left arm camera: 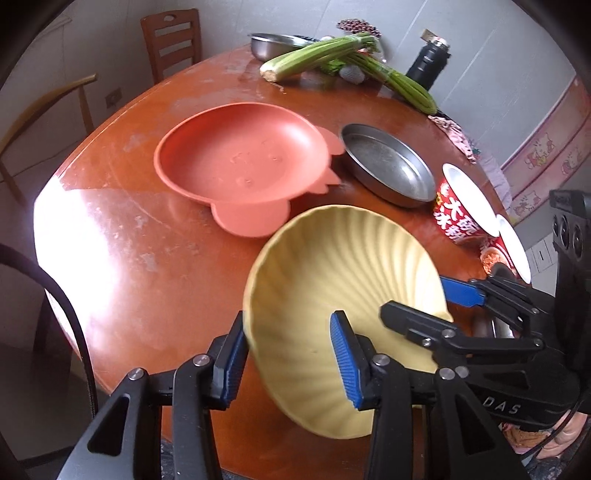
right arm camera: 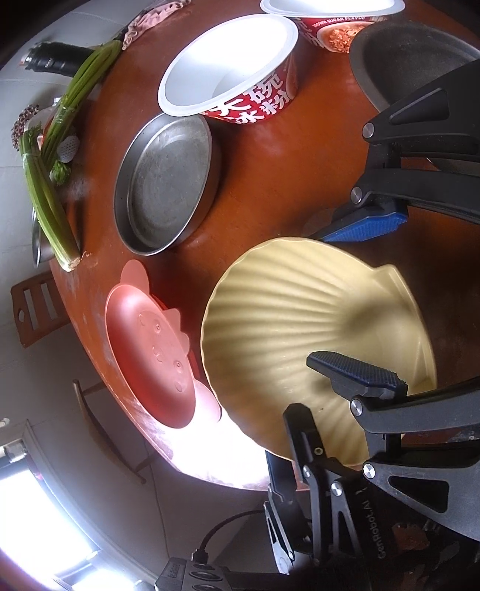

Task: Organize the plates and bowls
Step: 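Lift the yellow shell plate with the left gripper toward the orange plate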

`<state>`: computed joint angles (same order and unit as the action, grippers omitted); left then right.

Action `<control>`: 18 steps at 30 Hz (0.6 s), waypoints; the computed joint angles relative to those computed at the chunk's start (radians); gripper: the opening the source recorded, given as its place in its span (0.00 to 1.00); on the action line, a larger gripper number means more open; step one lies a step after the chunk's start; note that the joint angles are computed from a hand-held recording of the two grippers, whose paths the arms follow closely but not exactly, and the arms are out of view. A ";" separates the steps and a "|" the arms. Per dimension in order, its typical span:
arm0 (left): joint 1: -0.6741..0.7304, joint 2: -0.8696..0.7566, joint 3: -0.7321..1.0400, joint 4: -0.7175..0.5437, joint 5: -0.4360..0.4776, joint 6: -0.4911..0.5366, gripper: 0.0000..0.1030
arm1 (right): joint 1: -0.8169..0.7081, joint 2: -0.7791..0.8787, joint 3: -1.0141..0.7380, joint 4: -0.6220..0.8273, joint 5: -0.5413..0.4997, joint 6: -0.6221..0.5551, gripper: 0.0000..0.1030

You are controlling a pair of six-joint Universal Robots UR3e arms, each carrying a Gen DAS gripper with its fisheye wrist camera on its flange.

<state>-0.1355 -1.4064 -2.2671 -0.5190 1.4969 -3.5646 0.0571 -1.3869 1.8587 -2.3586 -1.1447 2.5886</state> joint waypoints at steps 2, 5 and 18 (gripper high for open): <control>-0.019 -0.010 0.008 0.004 0.022 -0.011 0.42 | 0.003 -0.009 0.014 -0.017 -0.011 0.000 0.56; -0.017 -0.005 0.002 0.009 0.014 -0.017 0.40 | 0.002 -0.027 0.038 -0.044 -0.020 0.002 0.56; -0.059 0.018 0.055 -0.030 0.051 -0.025 0.40 | -0.065 -0.126 0.084 0.002 0.035 -0.024 0.56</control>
<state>-0.1941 -1.3883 -2.2116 -0.5493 1.5476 -3.5893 -0.0075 -1.5129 1.9426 -2.3563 -1.1100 2.5643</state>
